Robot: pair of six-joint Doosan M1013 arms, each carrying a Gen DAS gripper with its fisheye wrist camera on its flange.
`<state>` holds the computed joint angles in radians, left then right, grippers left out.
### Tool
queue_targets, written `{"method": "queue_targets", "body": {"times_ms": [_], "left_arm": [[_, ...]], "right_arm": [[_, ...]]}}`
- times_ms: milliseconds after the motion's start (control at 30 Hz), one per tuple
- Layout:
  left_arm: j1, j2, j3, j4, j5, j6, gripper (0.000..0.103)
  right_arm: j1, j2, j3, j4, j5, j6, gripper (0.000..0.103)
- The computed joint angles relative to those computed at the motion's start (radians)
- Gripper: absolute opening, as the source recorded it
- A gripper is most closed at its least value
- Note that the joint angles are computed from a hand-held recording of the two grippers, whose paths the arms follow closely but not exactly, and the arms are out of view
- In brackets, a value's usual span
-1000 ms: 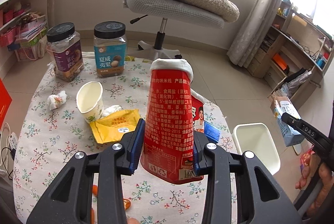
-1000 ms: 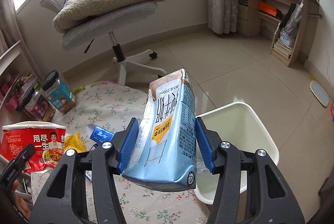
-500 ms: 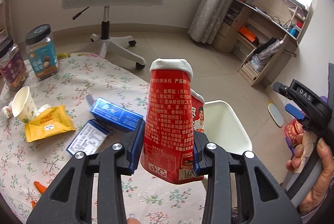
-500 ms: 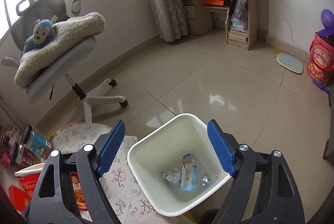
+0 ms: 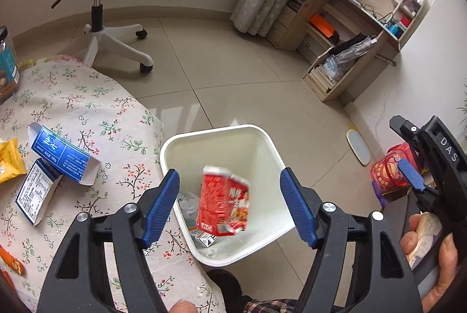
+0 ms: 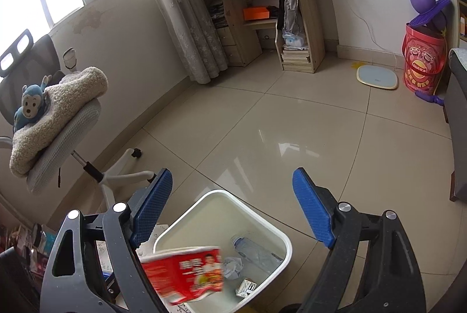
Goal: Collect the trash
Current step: 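Move the red cup over the bin and open the left tool, then lower the left tool to the orange peel and close on it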
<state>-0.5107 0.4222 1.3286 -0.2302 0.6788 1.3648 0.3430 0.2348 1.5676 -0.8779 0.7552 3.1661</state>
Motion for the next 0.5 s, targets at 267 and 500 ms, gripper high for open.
{"method": "queue_targets", "body": {"times_ms": [267, 500], "left_arm": [[-0.017, -0.076, 0.083, 0.390, -0.040, -0.275, 0.082], [0.011, -0.148, 0.188, 0.659, 0.064, -0.455, 0.085]], "right_arm": [[0.066, 0.024, -0.024, -0.135, 0.067, -0.049, 0.097], [0.147, 0.088, -0.096, -0.063, 0.018, -0.385, 0.096]]}}
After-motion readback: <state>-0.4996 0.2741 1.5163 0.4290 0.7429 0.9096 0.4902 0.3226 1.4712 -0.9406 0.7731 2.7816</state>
